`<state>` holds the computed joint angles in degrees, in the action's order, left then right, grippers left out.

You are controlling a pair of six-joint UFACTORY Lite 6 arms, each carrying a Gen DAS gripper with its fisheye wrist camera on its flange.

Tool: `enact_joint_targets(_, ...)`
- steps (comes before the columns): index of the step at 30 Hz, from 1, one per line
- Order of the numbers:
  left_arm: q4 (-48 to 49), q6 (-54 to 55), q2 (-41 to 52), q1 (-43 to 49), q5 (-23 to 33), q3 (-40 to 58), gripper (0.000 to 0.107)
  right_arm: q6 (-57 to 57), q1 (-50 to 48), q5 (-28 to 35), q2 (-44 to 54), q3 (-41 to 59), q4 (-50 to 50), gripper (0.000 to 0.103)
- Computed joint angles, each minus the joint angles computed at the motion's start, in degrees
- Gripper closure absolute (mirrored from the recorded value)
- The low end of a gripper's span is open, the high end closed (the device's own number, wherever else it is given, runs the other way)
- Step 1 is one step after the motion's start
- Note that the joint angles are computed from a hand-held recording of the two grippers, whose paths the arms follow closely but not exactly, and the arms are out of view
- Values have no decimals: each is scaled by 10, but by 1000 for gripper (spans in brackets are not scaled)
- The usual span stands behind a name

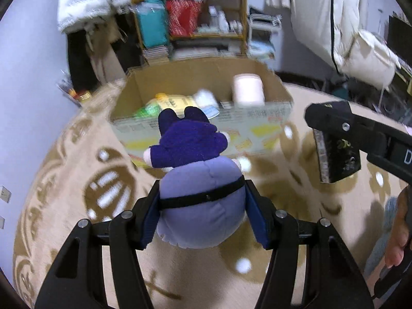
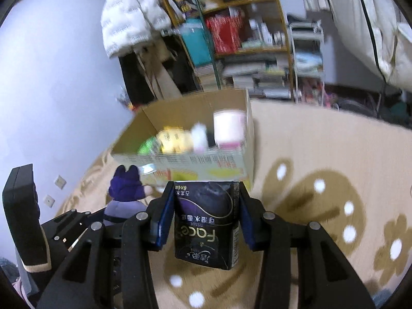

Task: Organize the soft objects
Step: 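Grip and lift the purple doll with the left tool while the right tool lifts the black tissue pack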

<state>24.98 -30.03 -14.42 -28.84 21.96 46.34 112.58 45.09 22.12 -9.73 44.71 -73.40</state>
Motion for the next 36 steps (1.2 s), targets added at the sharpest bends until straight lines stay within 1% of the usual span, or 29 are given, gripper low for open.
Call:
enact_joint_targets(2, 64, -51, -18, 6, -10, 3, 47, 17, 2, 12, 0, 12, -31, 55)
enact_joint_targets(4, 85, -68, -32, 18, -19, 8, 47, 26, 1, 20, 4, 25, -55, 55)
enact_joint_targets(5, 84, -67, -32, 25, -26, 15, 47, 32, 2, 23, 6, 30, -64, 55)
enact_joint_targets(8, 41, -14, -24, 49, -40, 46, 47, 41, -8, 26, 25, 53, -93, 55)
enact_joint_targets(9, 31, 4, -19, 57, -44, 57, 47, 27, -15, 23, 29, 62, -95, 55)
enact_joint_targets(10, 41, 4, -9, 64, -50, 73, 47, 7, -23, 21, 29, 68, -89, 55)
enact_joint_targets(16, 112, -41, 58, 69, -54, 153, 47, -80, -61, -1, 65, 126, -61, 55)
enact_joint_targets(20, 45, 30, 104, 90, -59, 196, 47, -118, -85, -24, 107, 171, -43, 55)
enact_joint_targets(24, 44, 38, 138, 103, -67, 215, 47, -132, -111, -61, 146, 203, -37, 55)
enact_joint_targets(27, 0, 82, 164, 114, -71, 229, 47, -114, -122, -80, 169, 216, -56, 55)
enact_joint_targets(30, 27, 57, 181, 111, -71, 235, 47, -69, -138, -98, 191, 223, -103, 55)
enact_joint_targets(32, 61, 25, 192, 108, -72, 236, 47, -104, -147, -102, 210, 235, -72, 55)
enact_joint_targets(34, 52, 32, 201, 110, -76, 238, 47, -112, -163, -124, 228, 242, -61, 55)
enact_joint_targets(36, 33, 49, 212, 112, -78, 241, 47, -78, -171, -133, 238, 242, -94, 55)
